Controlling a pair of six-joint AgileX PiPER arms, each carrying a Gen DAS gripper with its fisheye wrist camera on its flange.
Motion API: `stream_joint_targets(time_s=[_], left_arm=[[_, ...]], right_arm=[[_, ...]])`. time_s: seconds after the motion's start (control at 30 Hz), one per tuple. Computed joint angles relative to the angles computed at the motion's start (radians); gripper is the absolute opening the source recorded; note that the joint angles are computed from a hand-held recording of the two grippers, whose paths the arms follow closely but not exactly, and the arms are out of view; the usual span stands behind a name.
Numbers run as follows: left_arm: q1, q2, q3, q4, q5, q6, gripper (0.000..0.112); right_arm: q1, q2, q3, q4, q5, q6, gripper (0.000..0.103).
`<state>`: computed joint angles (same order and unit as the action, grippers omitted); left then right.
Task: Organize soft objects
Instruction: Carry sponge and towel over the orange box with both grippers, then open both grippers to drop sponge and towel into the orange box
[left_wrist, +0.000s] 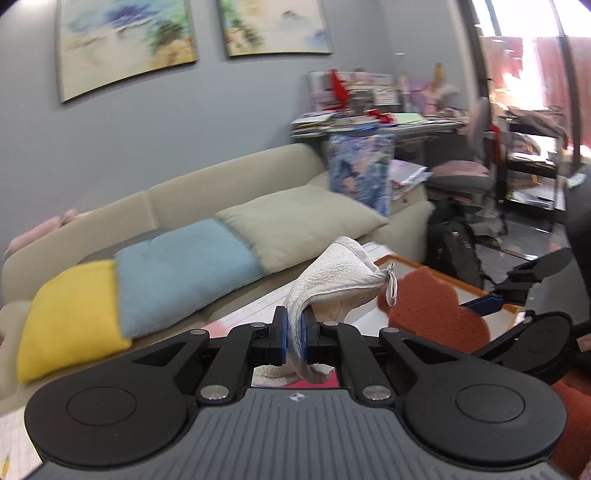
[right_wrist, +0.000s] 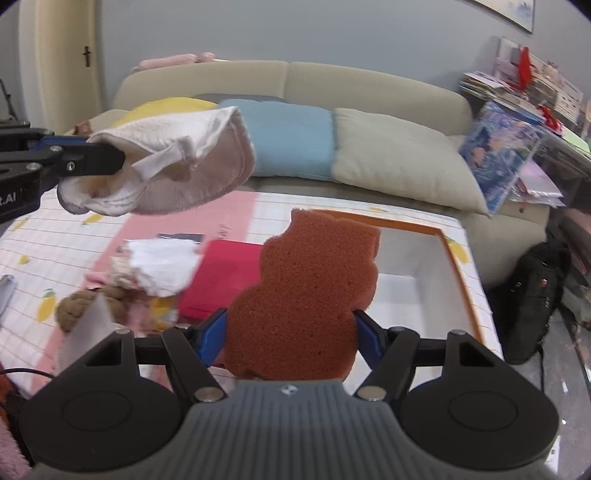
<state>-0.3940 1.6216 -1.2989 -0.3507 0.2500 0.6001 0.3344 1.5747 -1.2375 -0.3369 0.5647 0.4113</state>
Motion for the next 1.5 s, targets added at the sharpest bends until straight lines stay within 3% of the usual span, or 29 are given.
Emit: stream_joint_targets(time_s=[0.1, 0.3, 0.53, 0.77, 0.97, 1.13, 1.33, 1.5], left_arm=[[-0.029, 0.061, -0.069, -0.091, 0.026, 0.098, 0.008], [-0.048, 0.202, -0.243, -0.245, 0.155, 0.247, 0.008], [-0.1, 0.41, -0.508, -0.084, 0.373, 0.072, 0.008], [-0.129, 0.593, -0.779, 0.051, 0.638, -0.144, 0.008], [-0.113, 0.732, -1.026, 0.058, 0.88, -0.246, 0.014], [-0.09, 0.719, -1.004, 0.017, 0.908, -0.24, 0.018], [-0.078, 0.737, -1.05, -0.026, 0.958, -0.251, 0.044], [-0.06, 0.656, -0.924, -0.089, 0.881, -0.178, 0.063]], right_arm=[[-0.07, 0.033, -0.04, 0.065, 0.04, -0.112, 0.071], [-0.244, 0.179, -0.217, 0.307, 0.203, -0.394, 0.071], [-0.368, 0.388, -0.432, 0.458, 0.392, -0.61, 0.071], [-0.393, 0.53, -0.56, 0.437, 0.533, -0.676, 0.071], [-0.387, 0.576, -0.584, 0.416, 0.582, -0.693, 0.073], [-0.378, 0.586, -0.606, 0.4, 0.6, -0.689, 0.08], [-0.372, 0.578, -0.62, 0.382, 0.62, -0.689, 0.087], [-0.353, 0.533, -0.586, 0.344, 0.621, -0.676, 0.089]])
